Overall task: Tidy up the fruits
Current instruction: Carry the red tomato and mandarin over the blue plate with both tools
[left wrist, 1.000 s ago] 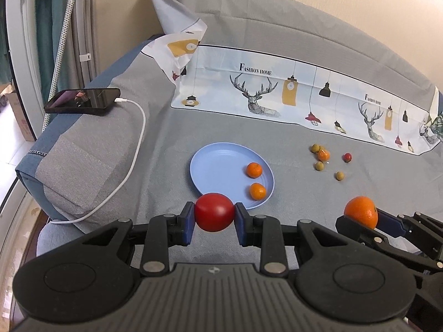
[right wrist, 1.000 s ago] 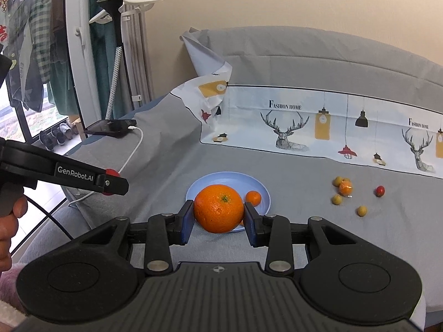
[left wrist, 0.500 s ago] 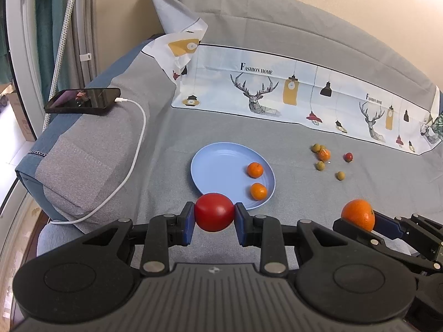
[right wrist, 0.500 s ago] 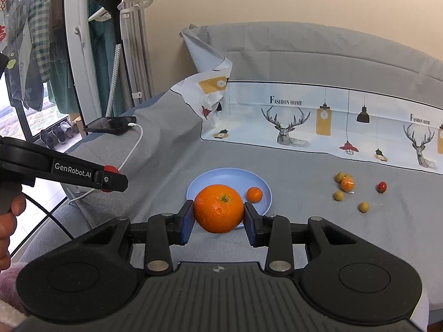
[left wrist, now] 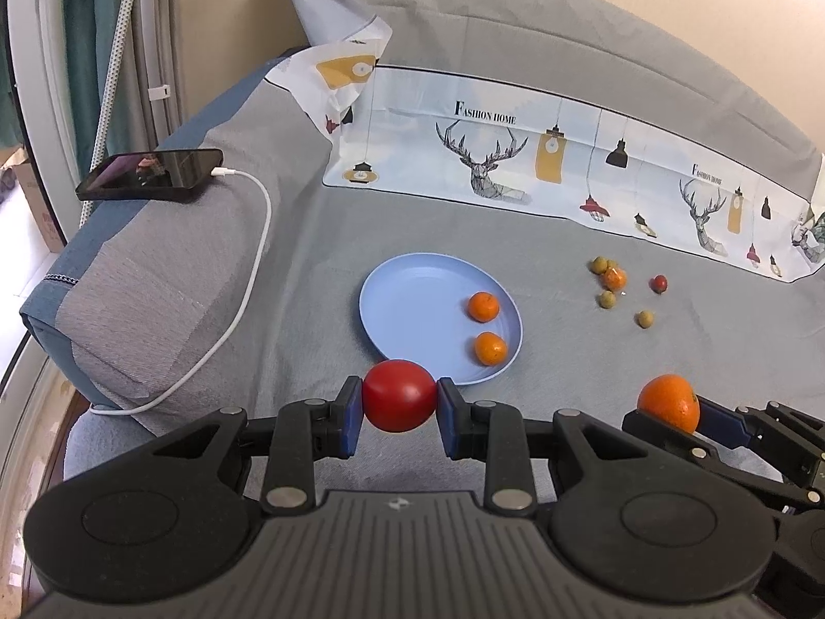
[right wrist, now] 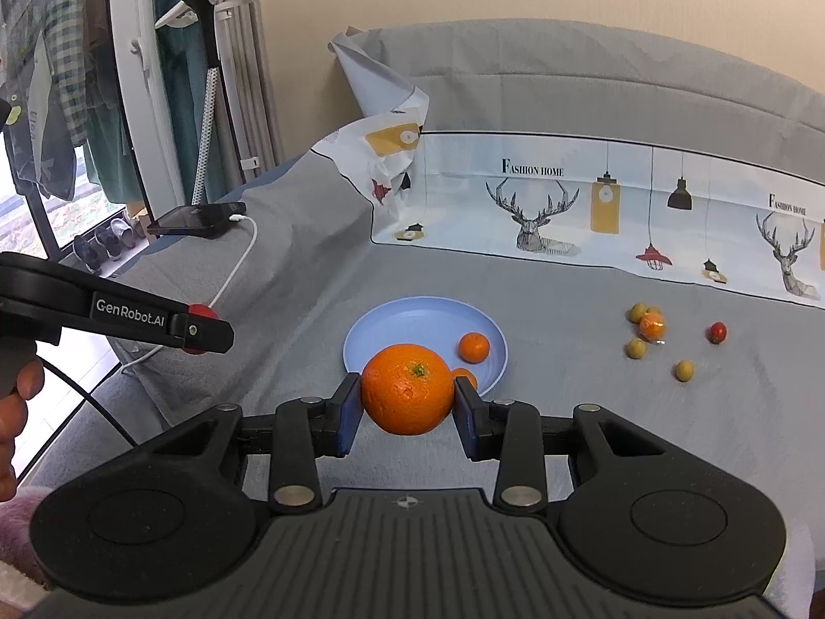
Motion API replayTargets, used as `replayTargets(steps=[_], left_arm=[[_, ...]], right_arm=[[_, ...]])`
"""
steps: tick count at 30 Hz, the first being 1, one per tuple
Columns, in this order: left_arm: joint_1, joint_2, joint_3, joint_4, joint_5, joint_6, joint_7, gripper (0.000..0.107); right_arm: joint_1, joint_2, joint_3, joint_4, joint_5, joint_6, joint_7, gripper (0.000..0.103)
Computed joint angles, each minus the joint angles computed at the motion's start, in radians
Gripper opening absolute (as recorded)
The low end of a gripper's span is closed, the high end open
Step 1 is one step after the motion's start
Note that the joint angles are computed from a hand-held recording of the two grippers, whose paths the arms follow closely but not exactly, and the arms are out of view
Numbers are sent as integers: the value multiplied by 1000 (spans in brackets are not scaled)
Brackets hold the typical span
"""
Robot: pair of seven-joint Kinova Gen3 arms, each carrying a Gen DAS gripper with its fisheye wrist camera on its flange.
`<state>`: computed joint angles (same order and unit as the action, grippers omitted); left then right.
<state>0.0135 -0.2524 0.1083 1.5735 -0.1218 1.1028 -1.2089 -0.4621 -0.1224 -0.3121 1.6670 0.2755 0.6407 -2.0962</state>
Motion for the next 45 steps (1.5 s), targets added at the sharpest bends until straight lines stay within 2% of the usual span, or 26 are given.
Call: replayTargets(steps=[9,16,21,31,45], left_arm=[[1,84,-11,-45,-2,16,-3,34],[22,207,-25,-114,-9,11,-5,34],[37,309,-45,-183,-12,10,-13,34],[28,495,-81,-336,46,18,-79,34],[34,703,-111,-469,35,55,-108,34]], right_arm=[[1,47,40,-14,-47,-15,29,39],[-3,131,84,-57,-84,-27,75,39],[-11,218,117,-119,-123,-31,126,39],[-15,401,166,-272,-198,-24,232,39],[-53,606,211,-462,-205,48,299,39]])
